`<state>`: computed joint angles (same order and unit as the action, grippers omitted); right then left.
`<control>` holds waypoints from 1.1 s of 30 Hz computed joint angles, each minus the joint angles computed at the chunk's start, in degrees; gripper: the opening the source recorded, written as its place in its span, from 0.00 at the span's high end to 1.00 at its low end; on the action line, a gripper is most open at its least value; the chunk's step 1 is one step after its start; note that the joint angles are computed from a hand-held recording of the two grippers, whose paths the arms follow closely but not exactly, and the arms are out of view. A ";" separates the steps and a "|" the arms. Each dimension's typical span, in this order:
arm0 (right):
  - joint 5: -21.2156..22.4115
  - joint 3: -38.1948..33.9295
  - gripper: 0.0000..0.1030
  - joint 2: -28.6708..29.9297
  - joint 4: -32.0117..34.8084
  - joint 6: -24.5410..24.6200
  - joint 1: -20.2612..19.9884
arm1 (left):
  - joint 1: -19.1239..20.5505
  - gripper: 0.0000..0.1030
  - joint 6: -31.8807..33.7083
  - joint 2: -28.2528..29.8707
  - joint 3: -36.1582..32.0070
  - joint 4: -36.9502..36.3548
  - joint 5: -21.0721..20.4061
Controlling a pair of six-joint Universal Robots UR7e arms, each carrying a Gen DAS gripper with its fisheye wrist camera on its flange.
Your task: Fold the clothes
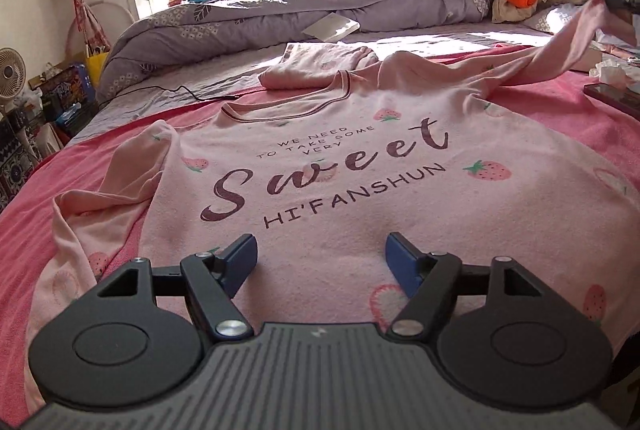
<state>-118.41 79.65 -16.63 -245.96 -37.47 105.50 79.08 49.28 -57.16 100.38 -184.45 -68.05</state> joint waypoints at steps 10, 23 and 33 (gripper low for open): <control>26.78 4.04 0.38 0.64 27.33 -2.85 -0.97 | 0.72 0.27 -1.69 -2.92 1.65 -4.85 5.06; 12.20 11.13 0.33 -1.46 19.17 4.49 -4.15 | -3.02 0.23 15.06 0.21 4.97 -9.15 -0.19; 11.81 9.26 0.26 0.96 20.85 6.06 -5.13 | -4.48 0.27 23.89 -0.02 7.41 -9.48 0.29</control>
<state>-106.60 88.91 -15.67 -225.11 -31.41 100.36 74.60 73.16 -57.17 107.80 -193.94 -67.76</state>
